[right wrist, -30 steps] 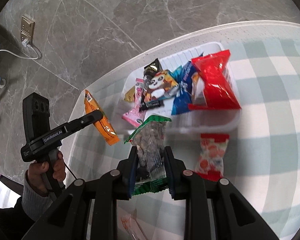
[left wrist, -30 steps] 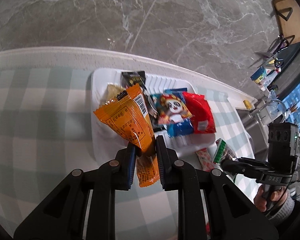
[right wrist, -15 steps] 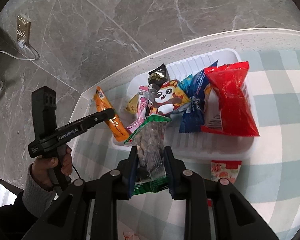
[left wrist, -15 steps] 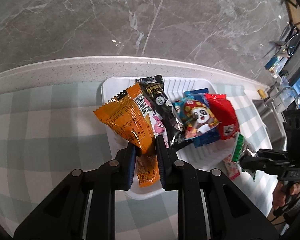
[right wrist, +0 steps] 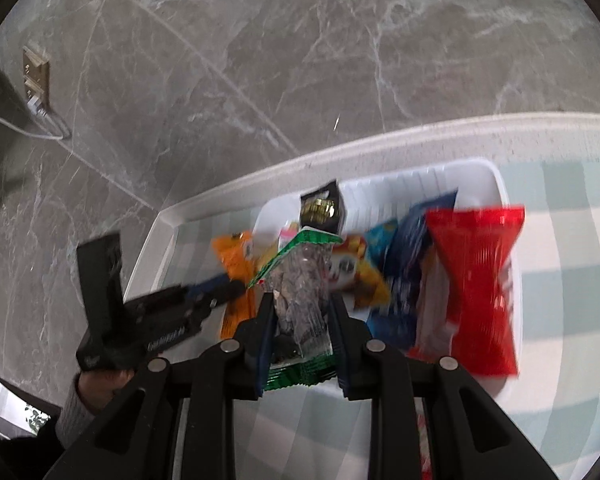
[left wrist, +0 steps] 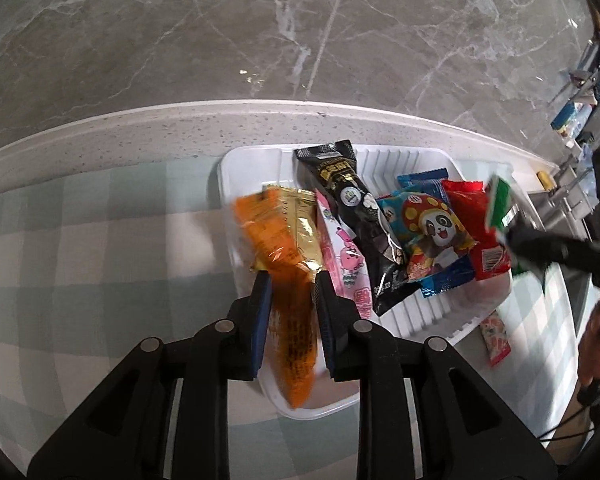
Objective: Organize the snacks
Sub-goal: 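Open both tools to drop the packets into the tray and withdraw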
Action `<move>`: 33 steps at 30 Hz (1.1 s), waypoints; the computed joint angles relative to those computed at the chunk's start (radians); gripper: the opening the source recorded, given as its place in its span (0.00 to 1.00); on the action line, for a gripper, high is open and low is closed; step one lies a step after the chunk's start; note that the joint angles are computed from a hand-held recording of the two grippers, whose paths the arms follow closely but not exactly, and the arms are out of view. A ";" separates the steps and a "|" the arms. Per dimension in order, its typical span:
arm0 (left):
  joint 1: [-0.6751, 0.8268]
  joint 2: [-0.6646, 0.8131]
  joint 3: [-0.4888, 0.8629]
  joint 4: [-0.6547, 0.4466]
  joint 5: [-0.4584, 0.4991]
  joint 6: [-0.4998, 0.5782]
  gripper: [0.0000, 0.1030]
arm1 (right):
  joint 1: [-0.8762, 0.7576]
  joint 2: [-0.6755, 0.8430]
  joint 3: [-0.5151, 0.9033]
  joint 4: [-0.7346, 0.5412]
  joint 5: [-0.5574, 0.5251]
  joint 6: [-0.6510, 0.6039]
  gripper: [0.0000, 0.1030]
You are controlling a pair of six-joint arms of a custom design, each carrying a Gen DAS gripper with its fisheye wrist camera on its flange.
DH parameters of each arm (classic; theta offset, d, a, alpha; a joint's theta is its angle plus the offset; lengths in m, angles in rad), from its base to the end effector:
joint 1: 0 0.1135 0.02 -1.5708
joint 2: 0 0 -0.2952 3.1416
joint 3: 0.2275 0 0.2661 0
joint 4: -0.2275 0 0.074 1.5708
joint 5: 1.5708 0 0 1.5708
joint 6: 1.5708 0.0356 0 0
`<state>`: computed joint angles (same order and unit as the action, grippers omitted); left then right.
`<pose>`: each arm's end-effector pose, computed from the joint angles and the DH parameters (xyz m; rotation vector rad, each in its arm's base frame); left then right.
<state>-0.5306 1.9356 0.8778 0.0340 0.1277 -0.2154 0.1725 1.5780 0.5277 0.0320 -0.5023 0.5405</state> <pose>0.3097 -0.1870 0.0995 0.4621 2.6052 -0.4280 0.2516 0.0612 0.1241 0.2961 2.6469 0.9015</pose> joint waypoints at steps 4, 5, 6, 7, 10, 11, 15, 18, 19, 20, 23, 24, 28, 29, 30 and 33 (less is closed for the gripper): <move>0.009 -0.011 -0.022 0.023 0.000 -0.015 0.41 | -0.034 0.096 0.065 0.005 -0.001 -0.008 0.27; 0.010 -0.021 -0.032 0.030 -0.001 -0.022 0.46 | -0.042 0.120 0.080 0.005 -0.003 -0.011 0.27; 0.014 -0.031 -0.045 0.043 0.003 -0.029 0.48 | -0.050 0.145 0.094 0.007 -0.002 -0.009 0.27; 0.019 -0.047 -0.056 0.044 0.008 -0.031 0.48 | -0.059 0.171 0.109 0.006 -0.004 -0.011 0.28; 0.021 -0.071 -0.078 0.055 0.001 -0.041 0.48 | -0.079 0.233 0.150 0.000 -0.006 -0.014 0.29; 0.019 -0.082 -0.087 0.060 -0.002 -0.043 0.48 | -0.082 0.251 0.165 -0.007 -0.004 -0.018 0.30; 0.010 -0.111 -0.104 0.060 -0.021 -0.046 0.48 | -0.085 0.301 0.214 -0.046 0.028 -0.045 0.38; -0.003 -0.127 -0.112 0.058 -0.038 -0.048 0.48 | -0.087 0.311 0.227 -0.053 0.045 -0.052 0.42; -0.011 -0.132 -0.114 0.057 -0.047 -0.051 0.48 | -0.087 0.305 0.224 -0.053 0.053 -0.057 0.44; -0.016 -0.134 -0.115 0.055 -0.053 -0.054 0.48 | -0.086 0.293 0.219 -0.054 0.063 -0.063 0.45; -0.040 -0.143 -0.116 0.046 -0.078 -0.065 0.48 | -0.090 0.249 0.192 -0.053 0.069 -0.080 0.45; -0.049 -0.149 -0.118 0.044 -0.085 -0.068 0.49 | -0.089 0.222 0.177 -0.052 0.074 -0.085 0.45; -0.094 -0.182 -0.127 0.024 -0.123 -0.080 0.49 | -0.071 0.122 0.122 -0.073 0.100 -0.105 0.47; -0.104 -0.189 -0.128 0.017 -0.131 -0.080 0.49 | -0.059 0.103 0.115 -0.078 0.108 -0.104 0.47; -0.116 -0.197 -0.130 0.011 -0.139 -0.082 0.49 | -0.048 0.070 0.097 -0.087 0.117 -0.107 0.48; -0.147 -0.223 -0.135 -0.009 -0.160 -0.085 0.49 | -0.019 -0.012 0.056 -0.112 0.136 -0.119 0.48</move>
<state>-0.6774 1.7130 0.7427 0.0250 -0.0323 -0.3004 0.1537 1.5665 0.5832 -0.0804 -0.3661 0.4212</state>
